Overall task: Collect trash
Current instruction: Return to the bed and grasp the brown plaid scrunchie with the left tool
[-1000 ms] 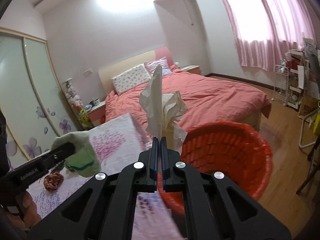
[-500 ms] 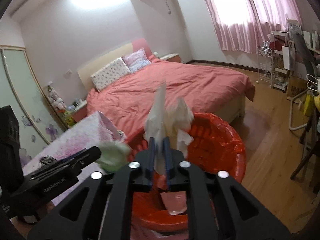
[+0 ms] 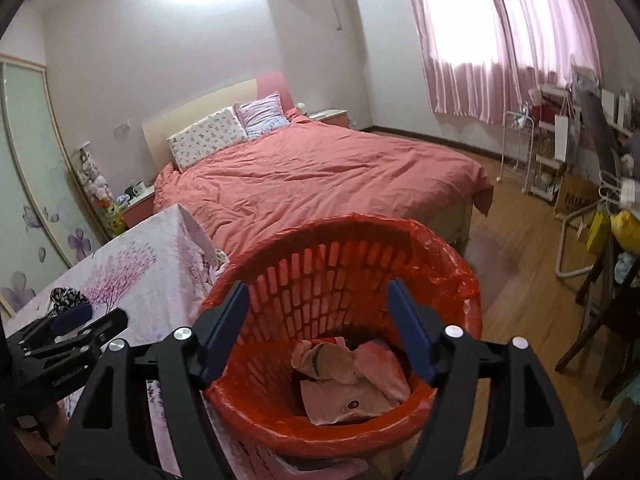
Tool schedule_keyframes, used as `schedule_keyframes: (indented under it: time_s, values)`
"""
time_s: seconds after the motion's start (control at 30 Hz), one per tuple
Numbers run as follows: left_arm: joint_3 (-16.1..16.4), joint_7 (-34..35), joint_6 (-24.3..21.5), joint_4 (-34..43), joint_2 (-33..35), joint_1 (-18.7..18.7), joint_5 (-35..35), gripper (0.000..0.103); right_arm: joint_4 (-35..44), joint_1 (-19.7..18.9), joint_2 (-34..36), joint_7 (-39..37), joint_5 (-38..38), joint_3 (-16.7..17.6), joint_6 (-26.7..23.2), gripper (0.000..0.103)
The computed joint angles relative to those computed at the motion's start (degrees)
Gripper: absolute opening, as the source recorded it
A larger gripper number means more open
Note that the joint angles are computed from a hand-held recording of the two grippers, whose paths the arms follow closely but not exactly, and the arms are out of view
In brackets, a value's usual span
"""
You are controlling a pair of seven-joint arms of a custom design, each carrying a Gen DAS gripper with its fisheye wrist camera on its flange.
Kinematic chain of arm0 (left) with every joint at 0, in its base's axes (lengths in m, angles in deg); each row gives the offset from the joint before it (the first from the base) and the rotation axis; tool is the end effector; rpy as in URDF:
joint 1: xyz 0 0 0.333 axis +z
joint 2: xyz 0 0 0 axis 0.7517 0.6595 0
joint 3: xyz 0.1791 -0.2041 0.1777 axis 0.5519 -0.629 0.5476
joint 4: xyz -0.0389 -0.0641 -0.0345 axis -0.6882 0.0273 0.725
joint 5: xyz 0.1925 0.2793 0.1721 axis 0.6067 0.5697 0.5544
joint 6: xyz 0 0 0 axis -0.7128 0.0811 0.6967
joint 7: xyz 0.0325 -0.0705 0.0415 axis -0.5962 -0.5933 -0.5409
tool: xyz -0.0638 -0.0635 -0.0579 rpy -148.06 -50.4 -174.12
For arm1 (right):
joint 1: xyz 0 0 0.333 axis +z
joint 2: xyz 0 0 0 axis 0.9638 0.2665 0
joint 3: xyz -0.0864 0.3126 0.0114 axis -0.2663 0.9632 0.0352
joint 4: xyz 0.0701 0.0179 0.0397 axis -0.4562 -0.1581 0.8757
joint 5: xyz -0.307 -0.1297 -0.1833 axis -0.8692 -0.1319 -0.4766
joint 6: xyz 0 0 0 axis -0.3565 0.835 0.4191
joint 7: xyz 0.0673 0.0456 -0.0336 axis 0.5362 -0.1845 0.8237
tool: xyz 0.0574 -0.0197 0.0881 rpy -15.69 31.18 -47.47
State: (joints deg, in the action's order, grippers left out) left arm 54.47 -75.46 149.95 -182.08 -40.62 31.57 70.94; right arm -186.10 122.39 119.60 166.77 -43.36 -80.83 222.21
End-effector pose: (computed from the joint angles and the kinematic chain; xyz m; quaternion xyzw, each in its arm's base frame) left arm 0.5828 -0.2658 0.4120 -0.6987 0.5853 -0.2560 0.3221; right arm 0.6146 0.3356 0.4062 -0.6524 0.5813 -0.2274 0.4297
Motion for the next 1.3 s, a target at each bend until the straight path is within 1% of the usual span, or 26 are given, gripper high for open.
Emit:
schedule_keyframes:
  time_s: [0.07, 0.17, 0.27, 0.37, 0.5, 0.53, 0.6, 0.7, 0.77, 0.83, 0.87, 0.9, 1.03, 1.07, 1.1, 1.13, 1.2, 1.3]
  values:
    - [0.5, -1.7, -1.0, -3.5, -2.9, 0.4, 0.8, 0.076, 0.4, 1.8, 0.4, -0.1, -0.2, -1.6, -0.4, 0.075]
    - [0.2, -4.4, -2.5, -9.1, -7.2, 2.3, 1.7, 0.077, 0.9, 6.4, 1.1, 0.6, -0.6, -5.6, -1.2, 0.079]
    - [-0.6, -7.4, -4.1, -14.5, -11.6, 4.7, 1.9, 0.078, 1.0, 10.2, 1.7, 1.6, -1.5, -8.9, -1.8, 0.084]
    - [-1.2, -10.5, -4.6, -20.7, -16.9, 7.8, 1.5, 0.078, 1.6, 13.2, 2.5, 2.7, -2.9, -11.4, -2.6, 0.087]
    - [-2.0, -13.9, -5.7, -27.9, -23.4, 12.1, 1.1, 0.079, 2.1, 14.9, 2.8, 3.5, -4.9, -11.6, -2.8, 0.088]
    - [-2.2, -14.3, -6.0, -29.5, -25.0, 13.1, 1.1, 0.079, 2.2, 14.6, 2.7, 3.2, -5.6, -10.7, -2.9, 0.088]
    - [-2.5, -14.6, -7.1, -31.8, -27.2, 15.0, 0.3, 0.079, 2.4, 14.8, 2.6, 3.1, -6.4, -10.3, -3.1, 0.088]
    - [-2.2, -14.7, -7.4, -34.5, -29.4, 17.8, -1.0, 0.079, 2.8, 14.6, 2.4, 2.6, -8.2, -9.0, -3.7, 0.088]
    - [-1.8, -14.1, -6.8, -35.2, -29.9, 19.3, -2.6, 0.076, 3.2, 14.3, 2.5, 2.6, -9.3, -8.3, -4.2, 0.088]
    - [-0.8, -13.8, -4.2, -35.8, -29.8, 21.2, -3.5, 0.068, 3.7, 14.3, 2.7, 2.9, -10.4, -8.0, -4.9, 0.088]
    - [-0.7, -13.5, -3.2, -35.7, -29.4, 21.9, -4.2, 0.066, 4.2, 14.7, 3.0, 3.4, -10.9, -8.3, -5.3, 0.088]
    - [-0.4, -12.7, -2.0, -35.5, -28.8, 22.5, -5.0, 0.060, 4.5, 15.1, 3.3, 4.0, -11.5, -8.5, -5.6, 0.088]
    - [-0.2, -9.2, 0.1, -34.5, -26.1, 23.8, -8.0, 0.042, 5.5, 14.4, 3.5, 5.5, -14.4, -7.4, -6.8, 0.089]
    - [-0.2, -9.2, 0.8, -34.5, -25.8, 24.0, -8.0, 0.039, 5.7, 14.3, 3.6, 5.9, -15.0, -7.2, -7.0, 0.089]
    - [-0.5, -9.4, 0.9, -34.3, -25.4, 24.2, -7.6, 0.035, 6.0, 14.1, 3.8, 6.4, -15.6, -7.0, -7.2, 0.089]
    - [-0.8, -9.4, 0.6, -34.2, -25.2, 24.2, -7.3, 0.028, 6.5, 13.7, 3.9, 6.7, -16.3, -6.4, -7.7, 0.089]
    - [-0.9, -8.3, 0.0, -34.4, -25.4, 24.0, -7.6, 0.019, 7.5, 13.1, 4.2, 7.8, -17.5, -5.5, -8.4, 0.088]
    - [-1.4, -7.3, -3.6, -35.7, -27.2, 24.0, -7.5, 0.018, 9.0, 11.2, 4.5, 8.7, -19.3, -2.6, -9.3, 0.088]
